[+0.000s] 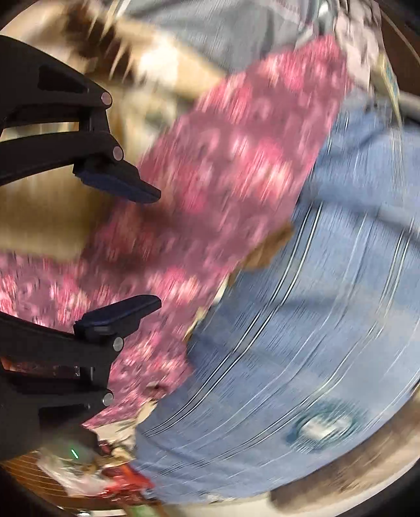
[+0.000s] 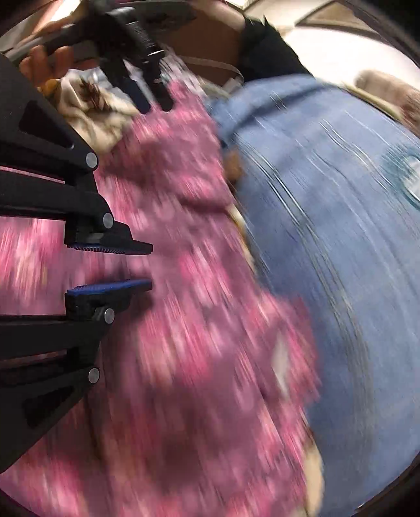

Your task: Fold small clothes

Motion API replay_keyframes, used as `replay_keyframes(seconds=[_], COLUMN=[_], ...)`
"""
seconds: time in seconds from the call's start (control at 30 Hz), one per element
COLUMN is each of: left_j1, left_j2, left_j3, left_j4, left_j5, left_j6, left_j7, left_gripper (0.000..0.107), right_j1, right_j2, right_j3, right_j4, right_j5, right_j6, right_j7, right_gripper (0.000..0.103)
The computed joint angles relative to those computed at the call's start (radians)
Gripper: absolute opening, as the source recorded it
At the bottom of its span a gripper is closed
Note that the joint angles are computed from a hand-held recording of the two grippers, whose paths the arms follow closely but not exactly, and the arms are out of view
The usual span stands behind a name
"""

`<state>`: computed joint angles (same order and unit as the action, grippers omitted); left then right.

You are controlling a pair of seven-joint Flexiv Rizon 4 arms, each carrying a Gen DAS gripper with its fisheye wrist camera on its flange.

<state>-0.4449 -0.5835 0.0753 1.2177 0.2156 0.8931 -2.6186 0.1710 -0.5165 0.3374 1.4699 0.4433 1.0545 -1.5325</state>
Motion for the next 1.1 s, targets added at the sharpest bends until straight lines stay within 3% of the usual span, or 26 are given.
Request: replay_keyframes(seconds=[0.03, 0.07, 0.1, 0.23, 0.43, 0.5, 0.6, 0.63, 0.67, 0.7, 0.73, 0.8, 0.87, 1.1], left_j1=[0.006, 0.017, 0.031, 0.093, 0.205, 0.226, 0.209, 0.202, 0.2, 0.207, 0.222, 0.235, 0.205, 0.131], left_j2=[0.027, 0.059, 0.081, 0.128, 0.094, 0.071, 0.034, 0.023, 0.014, 0.009, 0.006, 0.018, 0.032, 0.075], left_j3=[0.014, 0.027, 0.031, 0.045, 0.001, -0.015, 0.009, 0.019, 0.024, 0.02, 0.003, -0.008, 0.027, 0.083], left_j4=[0.021, 0.048, 0.066, 0.102, 0.176, 0.197, 0.169, 0.161, 0.161, 0.168, 0.186, 0.248, 0.266, 0.227], left_j5=[0.001, 0.006, 0.01, 0.025, -0.083, -0.117, -0.12, -0.116, -0.12, -0.134, -0.162, -0.208, -0.198, -0.12], left_j6=[-0.025, -0.043, -0.056, -0.152, -0.025, 0.068, 0.109, 0.127, 0.145, 0.163, 0.194, 0.285, 0.316, 0.257], left_j7=[-0.008, -0.016, -0.015, -0.059, -0.079, -0.066, -0.08, -0.091, -0.099, -0.096, -0.084, -0.087, -0.103, -0.118], left_gripper=[0.058, 0.059, 0.061, 0.064, 0.064, 0.064, 0.063, 0.058, 0.036, 0.024, 0.005, 0.004, 0.004, 0.004], right_j1=[0.016, 0.054, 0.065, 0.009, -0.053, -0.061, -0.063, -0.064, -0.065, -0.066, -0.068, -0.071, -0.071, -0.05], right_j2=[-0.007, 0.003, 0.004, -0.011, -0.016, -0.025, -0.028, -0.028, -0.029, -0.029, -0.029, -0.031, -0.032, -0.026], right_j3=[-0.002, -0.032, -0.037, 0.029, 0.084, 0.095, 0.096, 0.096, 0.097, 0.098, 0.098, 0.101, 0.099, 0.072], right_j4=[0.023, 0.067, 0.08, 0.069, 0.055, 0.041, 0.032, 0.03, 0.027, 0.025, 0.025, 0.019, 0.017, 0.018], right_j5=[-0.061, -0.066, -0.067, -0.044, 0.025, 0.053, 0.077, 0.083, 0.091, 0.098, 0.105, 0.121, 0.132, 0.125], right_j6=[0.029, 0.123, 0.152, 0.157, 0.147, 0.144, 0.139, 0.138, 0.136, 0.135, 0.134, 0.131, 0.128, 0.121], right_j7=[0.025, -0.016, -0.015, -0.021, -0.076, -0.09, -0.106, -0.111, -0.116, -0.121, -0.127, -0.137, -0.145, -0.134], right_gripper=[0.021, 0.021, 0.021, 0.021, 0.021, 0.021, 0.021, 0.021, 0.021, 0.021, 0.021, 0.021, 0.021, 0.021])
